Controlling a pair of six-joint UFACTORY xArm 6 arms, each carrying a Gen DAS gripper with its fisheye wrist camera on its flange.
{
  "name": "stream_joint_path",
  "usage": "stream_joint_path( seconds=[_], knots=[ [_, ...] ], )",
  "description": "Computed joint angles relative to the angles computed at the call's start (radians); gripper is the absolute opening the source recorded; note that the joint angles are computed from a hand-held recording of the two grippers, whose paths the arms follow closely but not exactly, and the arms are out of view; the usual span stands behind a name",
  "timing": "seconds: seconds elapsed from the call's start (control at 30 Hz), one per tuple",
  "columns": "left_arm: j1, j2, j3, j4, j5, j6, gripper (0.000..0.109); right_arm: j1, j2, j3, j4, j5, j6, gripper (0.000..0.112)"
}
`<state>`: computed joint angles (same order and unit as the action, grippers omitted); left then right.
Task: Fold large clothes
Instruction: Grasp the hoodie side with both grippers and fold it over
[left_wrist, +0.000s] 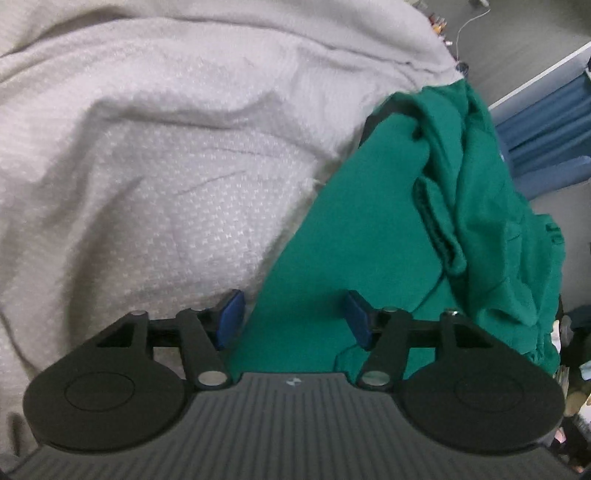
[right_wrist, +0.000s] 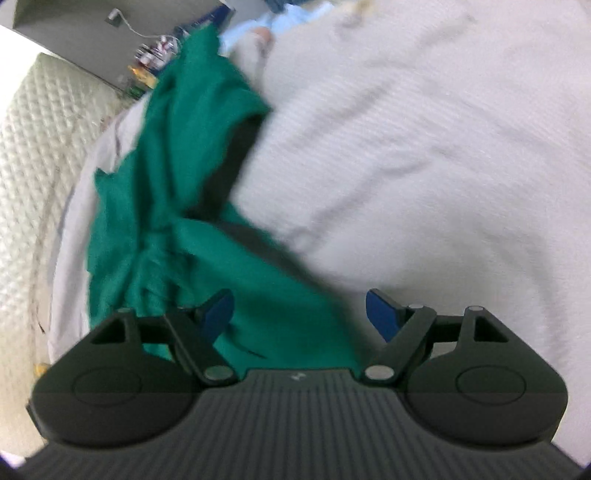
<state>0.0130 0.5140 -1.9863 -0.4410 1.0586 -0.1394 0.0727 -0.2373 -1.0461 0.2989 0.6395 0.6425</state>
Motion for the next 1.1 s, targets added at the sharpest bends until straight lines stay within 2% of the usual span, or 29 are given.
stream_joint_path(
  seconds=[0.07,0.1,0.2,0.27,0.37,0.47,0.53,0.63,0.7,0.8,0.83,0.87,0.9,0.93,0.97,1.0,1.03,1.1],
  knots=[
    [-0.006,0.007,-0.008,0.004,0.01,-0.001,0.071,-0.017,-0.025,0.06,0.116,-0.03,-0.101,0.08],
    [-0.007,0.019,-0.027,-0.001,0.025,0.001,0.072,-0.02,-0.035,0.09,0.215,-0.054,-0.205,0.082],
    [0.008,0.053,-0.088,-0.052,0.1,0.021,0.073,-0.01,-0.031,0.112,0.403,-0.075,-0.409,0.082],
    [0.022,0.075,-0.122,-0.122,0.137,0.035,0.073,-0.004,-0.006,0.093,0.521,-0.05,-0.54,0.082],
    [0.054,0.095,-0.159,-0.254,0.205,0.071,0.072,0.003,0.03,0.044,0.595,-0.008,-0.675,0.083],
    [0.067,0.069,-0.123,-0.349,0.211,0.134,0.072,0.003,0.05,0.008,0.729,0.027,-0.839,0.083],
    [0.065,0.056,-0.108,-0.362,0.21,0.164,0.072,0.008,0.073,-0.011,0.743,0.043,-0.891,0.083],
    [0.05,0.07,-0.141,-0.305,0.243,0.152,0.071,-0.001,0.11,-0.036,0.674,0.079,-0.831,0.082],
    [0.032,0.12,-0.225,-0.221,0.307,0.104,0.071,-0.01,0.117,-0.036,0.617,0.113,-0.777,0.078],
    [0.001,0.201,-0.367,-0.111,0.399,0.066,0.071,-0.005,0.11,-0.024,0.551,0.123,-0.738,0.06],
    [-0.008,0.21,-0.386,-0.091,0.408,0.065,0.071,0.0,0.11,-0.028,0.536,0.122,-0.741,0.045],
    [-0.018,0.206,-0.384,-0.07,0.403,0.067,0.071,0.007,0.115,-0.04,0.529,0.13,-0.765,0.038],
    [-0.029,0.21,-0.397,-0.046,0.407,0.066,0.066,0.015,0.125,-0.055,0.508,0.129,-0.772,0.032],
    [-0.04,0.22,-0.426,-0.017,0.417,0.062,0.046,0.02,0.129,-0.066,0.484,0.129,-0.761,0.026],
    [-0.045,0.228,-0.448,-0.009,0.422,0.051,0.038,0.025,0.136,-0.082,0.46,0.131,-0.743,0.023],
    [-0.045,0.216,-0.433,-0.021,0.407,0.037,0.023,0.034,0.141,-0.101,0.431,0.127,-0.717,0.017],
    [-0.044,0.2,-0.411,-0.033,0.392,0.035,0.015,0.04,0.141,-0.117,0.408,0.12,-0.7,0.014],
    [-0.04,0.141,-0.328,-0.057,0.329,0.051,0.012,0.055,0.138,-0.147,0.361,0.091,-0.67,0.012]
  ],
)
